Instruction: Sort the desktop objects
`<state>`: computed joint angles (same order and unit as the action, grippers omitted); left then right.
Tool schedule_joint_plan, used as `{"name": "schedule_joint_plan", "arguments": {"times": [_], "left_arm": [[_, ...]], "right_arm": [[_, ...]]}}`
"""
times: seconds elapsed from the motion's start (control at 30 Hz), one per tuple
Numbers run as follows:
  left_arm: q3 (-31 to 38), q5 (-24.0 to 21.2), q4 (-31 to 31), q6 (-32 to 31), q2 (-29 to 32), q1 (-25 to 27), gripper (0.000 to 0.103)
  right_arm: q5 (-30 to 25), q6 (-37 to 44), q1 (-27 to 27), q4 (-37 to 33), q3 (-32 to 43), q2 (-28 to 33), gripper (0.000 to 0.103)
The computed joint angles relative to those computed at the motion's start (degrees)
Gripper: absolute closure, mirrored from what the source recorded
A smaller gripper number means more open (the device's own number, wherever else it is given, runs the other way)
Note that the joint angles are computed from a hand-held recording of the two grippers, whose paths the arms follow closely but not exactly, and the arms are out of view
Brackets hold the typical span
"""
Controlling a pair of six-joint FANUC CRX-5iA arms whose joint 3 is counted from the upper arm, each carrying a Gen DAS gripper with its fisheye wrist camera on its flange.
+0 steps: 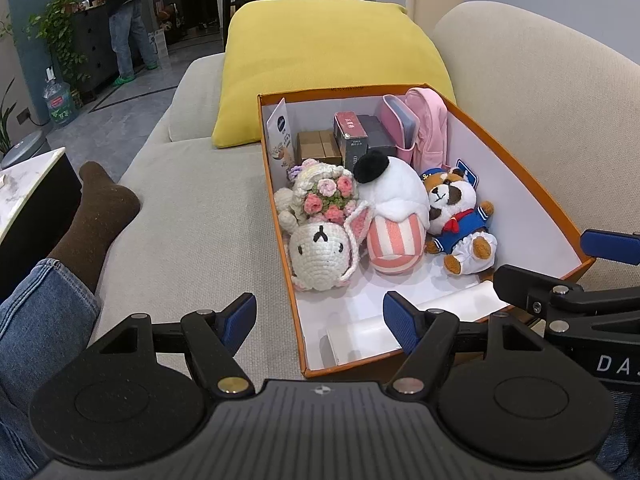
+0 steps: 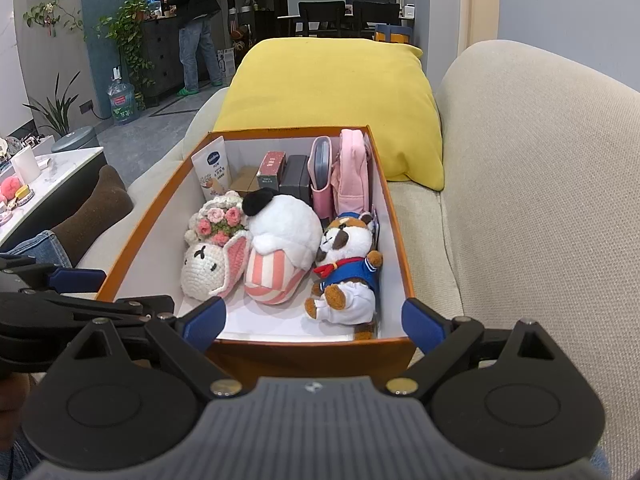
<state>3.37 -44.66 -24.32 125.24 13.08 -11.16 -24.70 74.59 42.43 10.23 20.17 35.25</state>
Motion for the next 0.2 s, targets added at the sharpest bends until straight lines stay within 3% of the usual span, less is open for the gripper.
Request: {"name": "schedule_joint_plan", "arguments": {"times": [0.2], "left_arm": [[0.2, -0.1, -0.2, -0.4, 0.2, -0.1, 0.021]], "right_arm": [[-0.1, -0.1, 0.0, 0.1, -0.1, -0.1, 0.008]]}}
